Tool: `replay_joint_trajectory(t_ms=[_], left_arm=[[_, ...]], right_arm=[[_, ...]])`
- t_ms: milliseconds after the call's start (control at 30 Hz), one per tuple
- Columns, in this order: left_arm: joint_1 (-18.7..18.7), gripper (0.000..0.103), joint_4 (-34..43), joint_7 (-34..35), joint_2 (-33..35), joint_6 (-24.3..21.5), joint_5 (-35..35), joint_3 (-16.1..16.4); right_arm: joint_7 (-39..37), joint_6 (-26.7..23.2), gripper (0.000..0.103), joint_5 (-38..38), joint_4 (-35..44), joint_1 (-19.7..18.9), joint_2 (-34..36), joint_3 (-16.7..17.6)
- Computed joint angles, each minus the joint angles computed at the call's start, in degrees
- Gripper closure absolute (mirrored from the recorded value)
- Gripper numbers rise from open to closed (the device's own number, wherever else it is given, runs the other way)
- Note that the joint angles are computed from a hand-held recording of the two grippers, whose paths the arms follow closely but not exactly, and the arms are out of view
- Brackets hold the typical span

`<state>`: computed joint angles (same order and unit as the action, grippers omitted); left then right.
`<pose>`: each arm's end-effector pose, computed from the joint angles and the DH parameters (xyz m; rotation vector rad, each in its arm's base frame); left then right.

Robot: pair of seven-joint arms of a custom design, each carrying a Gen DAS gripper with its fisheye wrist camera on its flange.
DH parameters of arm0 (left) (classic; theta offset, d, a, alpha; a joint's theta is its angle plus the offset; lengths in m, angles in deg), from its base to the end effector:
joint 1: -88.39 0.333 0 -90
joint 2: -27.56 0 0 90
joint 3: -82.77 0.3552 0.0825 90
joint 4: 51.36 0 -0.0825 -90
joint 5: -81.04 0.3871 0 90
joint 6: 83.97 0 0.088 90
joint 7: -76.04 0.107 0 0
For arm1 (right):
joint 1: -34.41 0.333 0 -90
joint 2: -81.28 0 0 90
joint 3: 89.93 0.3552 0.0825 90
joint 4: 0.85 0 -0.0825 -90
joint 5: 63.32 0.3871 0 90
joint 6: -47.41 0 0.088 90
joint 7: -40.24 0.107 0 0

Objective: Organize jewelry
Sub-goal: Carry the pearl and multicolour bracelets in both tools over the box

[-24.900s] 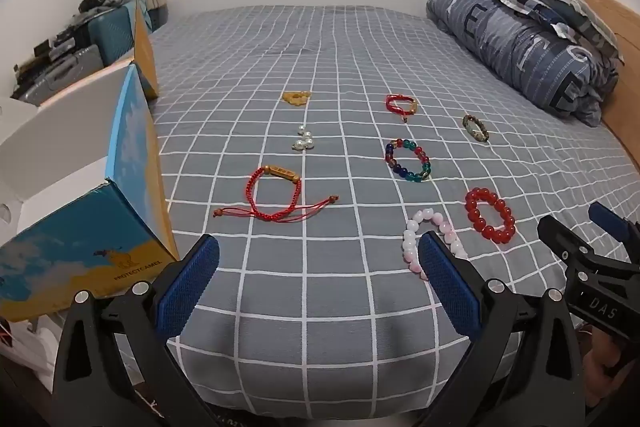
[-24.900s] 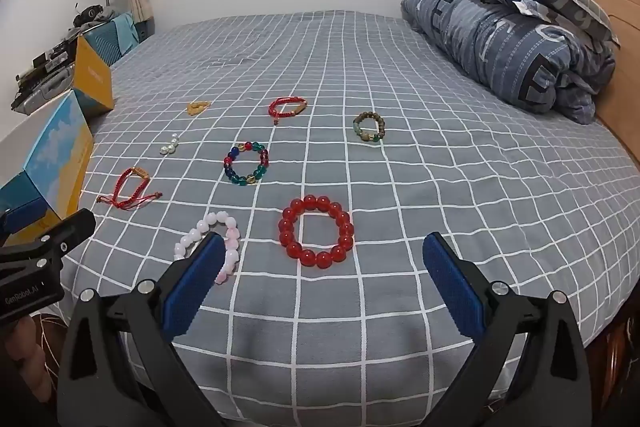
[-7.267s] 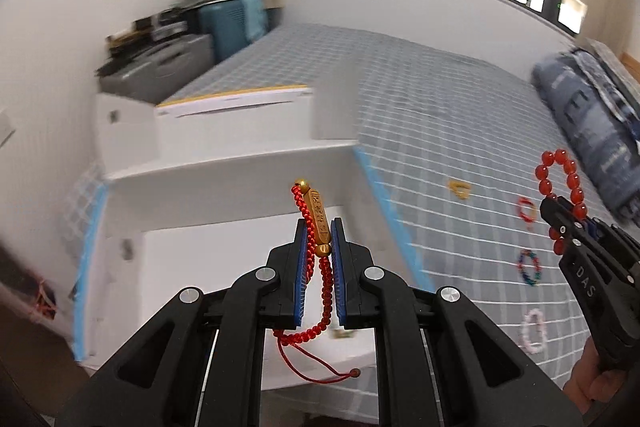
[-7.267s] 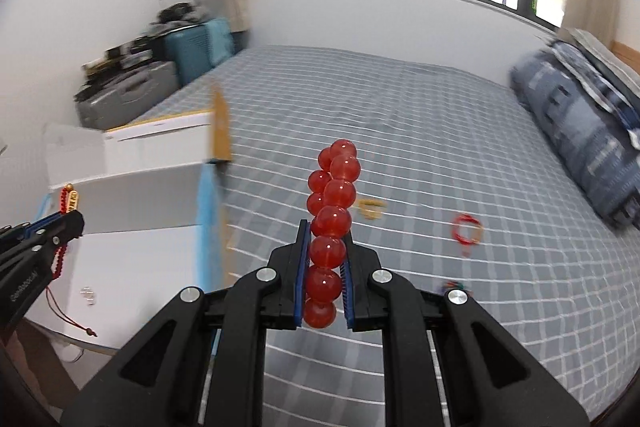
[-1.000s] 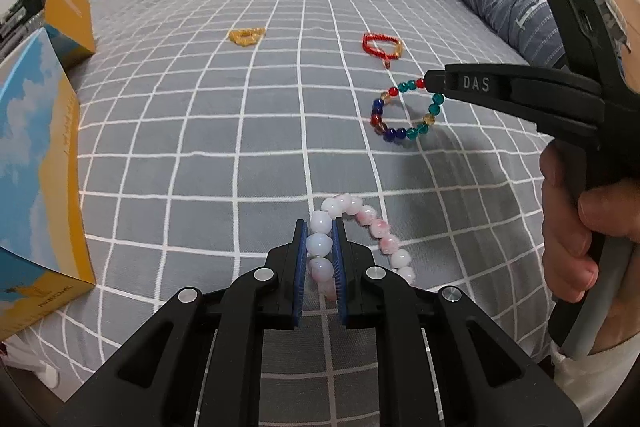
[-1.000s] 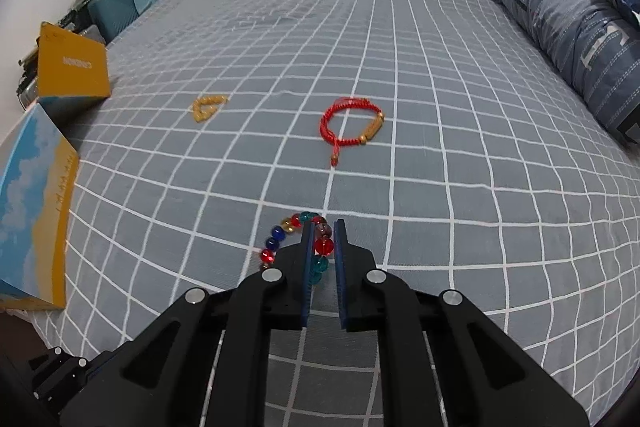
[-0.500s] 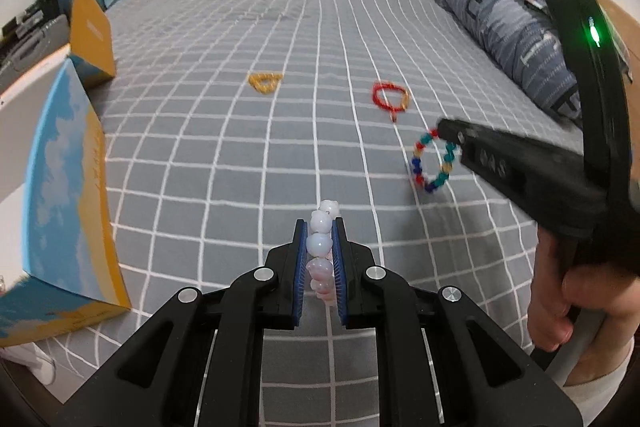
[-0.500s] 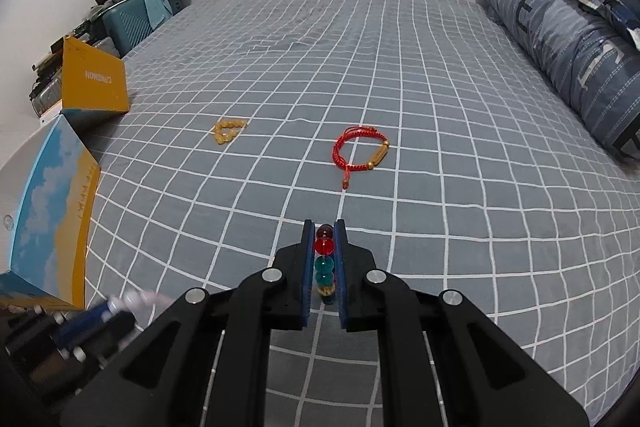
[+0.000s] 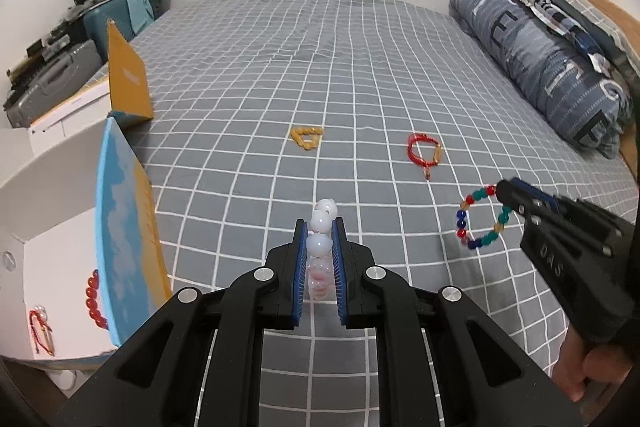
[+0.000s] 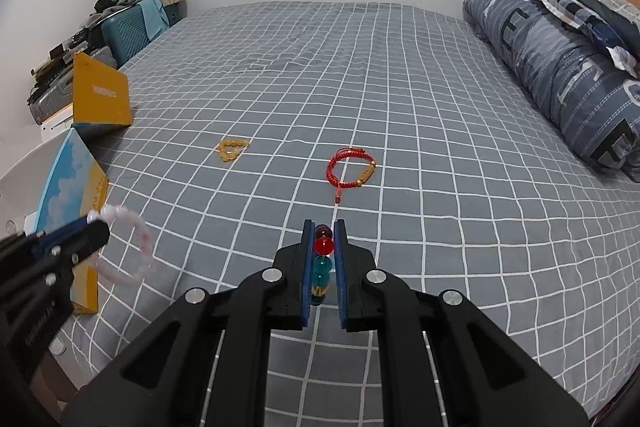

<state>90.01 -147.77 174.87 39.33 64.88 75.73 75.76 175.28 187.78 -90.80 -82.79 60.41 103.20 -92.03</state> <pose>0.6807 -0.0540 0.5985 -1.6641 1.9839 -0.7543 0.6736 0.3042 0.5856 -1.6990 1.8583 -0.7016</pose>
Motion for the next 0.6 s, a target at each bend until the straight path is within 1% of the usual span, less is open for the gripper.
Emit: replay_joint_trajectory(t_ms=[233, 433, 533, 600], left_arm=[[0.43, 0.091, 0.43, 0.80, -0.65, -0.81, -0.49, 0.05], [1.27, 0.091, 0.77, 1.49, -2.32, -1.09, -0.96, 0.67], [2.13, 0.091, 1.70, 1.62, -3.14, -1.85, -0.91, 1.43], [2.94, 0.091, 2.62, 1.59, -3.45, -2.67, -1.15, 1.98]], right_arm=[[0.54, -1.17, 0.094, -0.93, 0.84, 0.89, -0.37, 0.09], [0.68, -3.41, 0.094, -1.95, 4.12, 2.18, 0.11, 0.34], [-0.02, -5.46, 0.094, -2.06, 8.03, 3.23, 1.51, 0.61], [-1.14, -7.19, 0.094, -1.66, 12.03, 4.01, 3.23, 0.83]])
